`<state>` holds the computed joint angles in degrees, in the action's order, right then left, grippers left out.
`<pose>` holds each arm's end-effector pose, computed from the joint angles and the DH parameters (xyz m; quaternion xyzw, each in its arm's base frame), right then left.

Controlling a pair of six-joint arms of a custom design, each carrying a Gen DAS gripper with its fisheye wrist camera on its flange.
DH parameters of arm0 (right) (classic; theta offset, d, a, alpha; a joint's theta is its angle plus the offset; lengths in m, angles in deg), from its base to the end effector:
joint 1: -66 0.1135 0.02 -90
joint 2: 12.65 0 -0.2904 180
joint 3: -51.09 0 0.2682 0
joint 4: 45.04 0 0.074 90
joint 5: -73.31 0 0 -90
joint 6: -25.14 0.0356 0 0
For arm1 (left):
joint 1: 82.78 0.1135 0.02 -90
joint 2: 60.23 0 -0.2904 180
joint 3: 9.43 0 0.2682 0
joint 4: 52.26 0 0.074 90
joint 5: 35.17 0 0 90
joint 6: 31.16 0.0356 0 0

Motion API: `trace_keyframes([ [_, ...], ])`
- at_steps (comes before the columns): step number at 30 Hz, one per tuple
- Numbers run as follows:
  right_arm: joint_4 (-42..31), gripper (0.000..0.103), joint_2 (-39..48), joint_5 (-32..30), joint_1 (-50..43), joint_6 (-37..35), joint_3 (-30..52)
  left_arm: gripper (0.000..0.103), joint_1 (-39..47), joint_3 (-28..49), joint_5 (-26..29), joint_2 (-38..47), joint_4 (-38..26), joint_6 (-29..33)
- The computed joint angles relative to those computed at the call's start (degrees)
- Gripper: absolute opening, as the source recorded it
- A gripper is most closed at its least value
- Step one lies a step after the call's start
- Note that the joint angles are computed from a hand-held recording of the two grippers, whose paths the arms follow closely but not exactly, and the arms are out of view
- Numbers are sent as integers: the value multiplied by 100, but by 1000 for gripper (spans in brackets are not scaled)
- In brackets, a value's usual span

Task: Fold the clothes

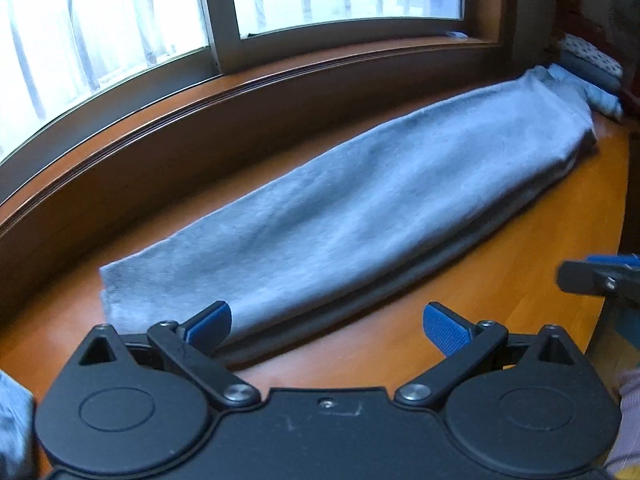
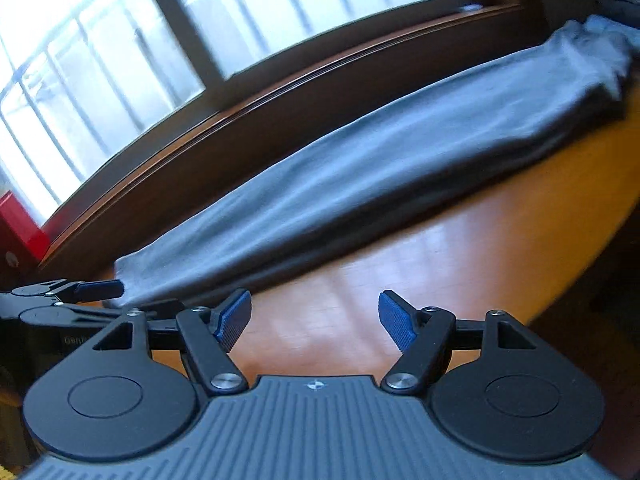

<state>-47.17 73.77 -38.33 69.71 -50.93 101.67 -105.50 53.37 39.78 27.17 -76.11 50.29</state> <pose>0.3022 0.0328 0.1804 -0.0034 0.8865 0.2328 0.3998 0.3011 -0.1161 0.2108 0.0682 0.9256 0.0231 0.3716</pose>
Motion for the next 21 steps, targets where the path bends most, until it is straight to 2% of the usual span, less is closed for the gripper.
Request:
trace_keyframes([
  [3,292,80,-10,-242,-653,-19,-226,103,-441,535,-324,425,-292,-400],
  [5,379,81,18,-451,-1139,-37,-322,103,-702,945,-435,770,-424,-507],
  [9,412,81,152,-475,-1810,-51,-332,103,-1086,1882,-526,1475,-819,-433],
  [12,582,81,355,-608,-2103,59,-268,103,-1270,2418,-427,1876,-809,-121],
  [18,900,81,667,32,-2120,-165,107,103,-1378,3203,-63,2701,-226,608],
  [21,1753,80,771,542,-2203,-240,1,103,-1416,3775,5,3143,-227,696],
])
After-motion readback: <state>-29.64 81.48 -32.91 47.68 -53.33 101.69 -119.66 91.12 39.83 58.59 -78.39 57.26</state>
